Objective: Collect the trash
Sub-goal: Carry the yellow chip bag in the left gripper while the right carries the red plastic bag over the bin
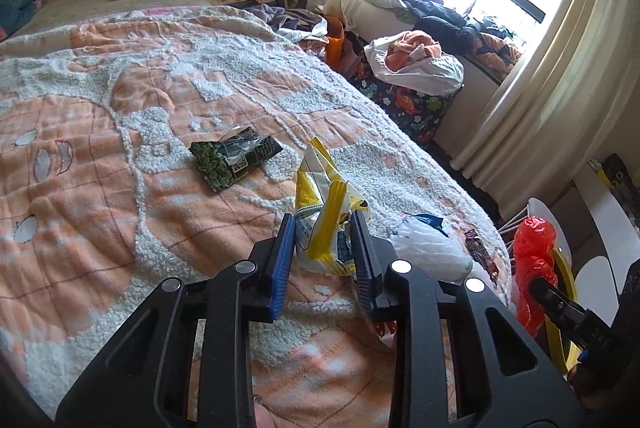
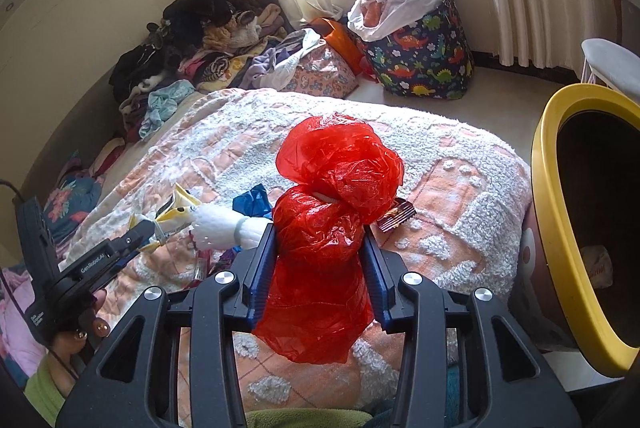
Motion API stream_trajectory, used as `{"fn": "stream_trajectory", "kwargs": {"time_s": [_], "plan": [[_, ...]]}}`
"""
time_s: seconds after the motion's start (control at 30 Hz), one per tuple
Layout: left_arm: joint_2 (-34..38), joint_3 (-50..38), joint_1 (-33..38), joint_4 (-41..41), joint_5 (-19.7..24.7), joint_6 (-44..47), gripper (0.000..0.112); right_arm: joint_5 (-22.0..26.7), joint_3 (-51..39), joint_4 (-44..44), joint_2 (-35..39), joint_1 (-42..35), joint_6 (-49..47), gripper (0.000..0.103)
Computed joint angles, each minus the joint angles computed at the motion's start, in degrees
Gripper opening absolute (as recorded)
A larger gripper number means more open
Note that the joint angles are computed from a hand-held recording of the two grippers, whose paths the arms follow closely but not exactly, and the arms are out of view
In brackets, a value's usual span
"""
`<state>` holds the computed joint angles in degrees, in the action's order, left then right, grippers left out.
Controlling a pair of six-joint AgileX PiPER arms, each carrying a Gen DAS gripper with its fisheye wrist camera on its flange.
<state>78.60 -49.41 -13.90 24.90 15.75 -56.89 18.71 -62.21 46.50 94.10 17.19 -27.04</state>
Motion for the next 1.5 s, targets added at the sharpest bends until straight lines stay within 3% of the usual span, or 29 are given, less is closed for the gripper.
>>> {"fn": "stream_trajectory", "kwargs": {"time_s": [0.13, 0.73, 1.5], "plan": [[-1.52, -0.19, -1.15, 6.07, 0.29, -5.23, 0.021, -0.18, 0.70, 0.57, -1.03, 0.14, -1.18, 0.039], [-2.94, -3.34, -5.19, 3.26, 0.93, -2.04, 0.021, 0.55, 3.06, 3.64, -5.93, -0.62, -6.19, 0.038], [-0.81, -9.92, -16.55, 10.09, 5.97, -6.42, 0.021, 5.19, 6.23, 14.48, -12.19, -13.89, -16.55, 0.038]]}}
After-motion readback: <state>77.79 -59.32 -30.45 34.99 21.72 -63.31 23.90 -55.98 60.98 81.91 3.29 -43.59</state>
